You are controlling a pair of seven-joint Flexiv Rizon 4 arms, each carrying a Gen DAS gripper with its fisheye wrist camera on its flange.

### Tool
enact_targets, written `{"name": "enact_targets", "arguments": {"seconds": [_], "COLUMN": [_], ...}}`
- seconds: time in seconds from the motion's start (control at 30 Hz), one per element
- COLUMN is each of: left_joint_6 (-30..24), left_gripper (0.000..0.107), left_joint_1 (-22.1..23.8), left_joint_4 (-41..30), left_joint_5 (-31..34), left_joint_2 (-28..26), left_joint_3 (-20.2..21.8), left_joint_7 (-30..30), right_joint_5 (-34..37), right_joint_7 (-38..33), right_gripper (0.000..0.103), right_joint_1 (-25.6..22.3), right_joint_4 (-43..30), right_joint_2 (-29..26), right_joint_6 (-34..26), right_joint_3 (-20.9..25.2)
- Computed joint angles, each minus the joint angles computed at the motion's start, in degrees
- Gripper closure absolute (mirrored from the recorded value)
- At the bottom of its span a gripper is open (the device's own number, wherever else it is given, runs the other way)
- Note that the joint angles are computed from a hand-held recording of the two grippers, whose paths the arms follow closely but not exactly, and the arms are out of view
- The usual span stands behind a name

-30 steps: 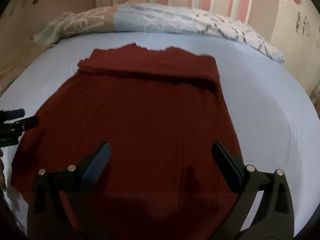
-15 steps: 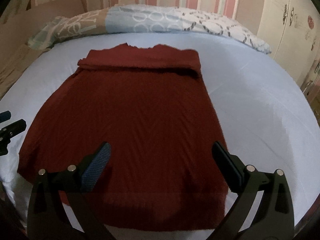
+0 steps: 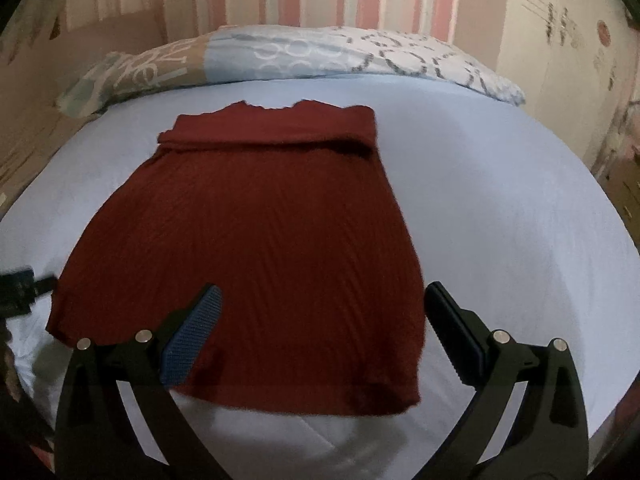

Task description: Fold small clothes

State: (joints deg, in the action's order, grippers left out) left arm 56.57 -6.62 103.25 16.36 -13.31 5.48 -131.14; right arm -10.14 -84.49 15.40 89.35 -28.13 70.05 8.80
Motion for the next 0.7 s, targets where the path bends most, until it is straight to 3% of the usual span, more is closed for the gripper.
{"name": "enact_targets", "arguments": {"seconds": [0.13,0.27,0.3,0.33,0.4,0.5,0.63,0.7], "left_joint_6": [4.12,3.09,4.16,3.81,1.72,4.50,7.63,5.93], "left_gripper": [0.006,0.007,0.012,0.027,0.042,0.064,0.065,0.065], "left_joint_1": [2.08,0.25,0.30,-0.36,-2.26,-1.49,0.54,-0.53], "left_joint_4": [2.83,0.10,0.19,-0.32,-2.12,0.39,3.30,1.73], "left_joint_5": [-9.18,-8.71,-9.81,-9.37,-5.92,-7.51,-13.51,-11.61], "left_joint_2": [-1.69,-3.68,-3.89,-4.04,-4.29,-3.22,-2.82,-3.32], "left_joint_3": [-2.63,-2.56,-3.27,-2.90,-1.23,-1.24,-2.47,-1.53], "left_joint_7": [5.78,8.52,10.51,10.79,9.69,9.99,12.17,11.61], "right_joint_5": [-0.14,-2.97,-3.70,-3.92,-4.12,-5.41,-3.03,-1.43], "right_joint_7": [0.53,2.07,2.43,2.20,1.99,3.03,1.89,1.27], "right_gripper": [0.003,0.003,0.003,0.003,0.003,0.003,0.003,0.003], "right_joint_1": [-0.14,1.06,1.22,0.92,0.40,0.18,-2.28,-3.22], "right_joint_4": [1.01,2.17,2.32,2.10,1.98,1.99,-0.52,-1.17], "right_joint_2": [0.41,0.64,0.64,0.51,0.37,0.08,-1.36,-1.63], "right_joint_6": [-0.09,1.16,1.22,0.70,-0.12,-2.05,-9.15,-10.78], "right_joint_3": [-0.45,-2.72,-3.13,-2.95,-2.81,-4.09,-2.81,-2.19]}}
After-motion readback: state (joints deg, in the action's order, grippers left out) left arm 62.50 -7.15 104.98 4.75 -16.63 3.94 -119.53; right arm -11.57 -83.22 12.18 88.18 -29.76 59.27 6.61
